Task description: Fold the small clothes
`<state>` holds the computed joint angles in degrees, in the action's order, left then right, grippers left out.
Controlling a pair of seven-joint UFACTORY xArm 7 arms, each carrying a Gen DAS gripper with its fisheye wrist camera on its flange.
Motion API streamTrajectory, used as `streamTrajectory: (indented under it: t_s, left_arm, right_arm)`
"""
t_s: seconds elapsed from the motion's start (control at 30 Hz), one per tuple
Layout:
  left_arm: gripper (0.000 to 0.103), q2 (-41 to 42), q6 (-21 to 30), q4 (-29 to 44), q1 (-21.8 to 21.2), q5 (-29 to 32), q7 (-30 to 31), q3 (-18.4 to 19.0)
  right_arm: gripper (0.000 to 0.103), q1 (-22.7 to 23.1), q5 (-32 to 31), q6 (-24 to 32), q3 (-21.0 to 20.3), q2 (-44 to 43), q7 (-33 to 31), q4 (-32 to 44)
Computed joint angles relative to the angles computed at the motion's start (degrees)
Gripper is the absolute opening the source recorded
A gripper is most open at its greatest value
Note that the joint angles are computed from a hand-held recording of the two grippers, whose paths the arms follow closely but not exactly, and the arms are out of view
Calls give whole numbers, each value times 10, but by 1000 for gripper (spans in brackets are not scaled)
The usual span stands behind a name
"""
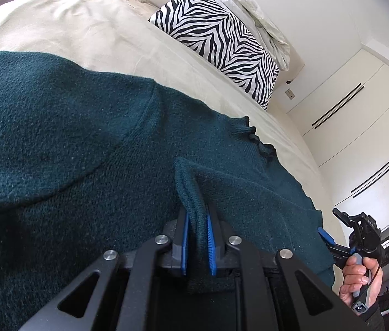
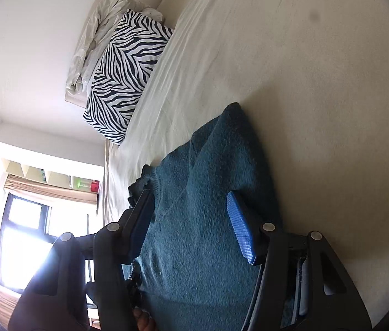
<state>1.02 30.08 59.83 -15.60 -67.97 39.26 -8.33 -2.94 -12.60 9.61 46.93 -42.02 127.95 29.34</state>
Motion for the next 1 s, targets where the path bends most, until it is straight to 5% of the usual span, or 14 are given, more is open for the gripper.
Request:
streamTrajectory:
  t_s: [0.17, 0.3, 0.43, 0.5, 0.57, 0.63, 0.83, 1.0]
  left_arm:
    - [15, 2, 3, 0, 2, -20, 18, 0]
    - [15, 0, 6, -3, 3, -29, 25, 1]
    - [15, -5, 21, -2, 7, -23, 12, 5]
    - [27, -24, 22, -10, 9, 12, -17, 8]
    - [63, -67, 12, -38, 11, 7, -22, 19]
    - [75, -120, 18, -74, 19, -23, -20, 46]
    - [74, -211, 40, -138, 99, -10, -74, 159]
    - [74, -161, 67, -114, 179, -8, -157, 233]
  right_arm:
    - [53, -13, 2, -43, -15, 15, -23, -16]
    - [53, -9, 15, -69, 24, -3, -13, -20]
    - [53, 54, 42, 15, 49, -63, 15, -8]
    - [57, 84, 47, 79, 58, -103, 41, 7]
    - [61, 101, 50, 135, 77, -131, 73, 30]
    - [61, 110, 49, 178, 96, -131, 90, 62]
    - [61, 42, 47, 186, 188, -110, 141, 152]
    - [61, -65, 64, 134, 259, -80, 129, 222]
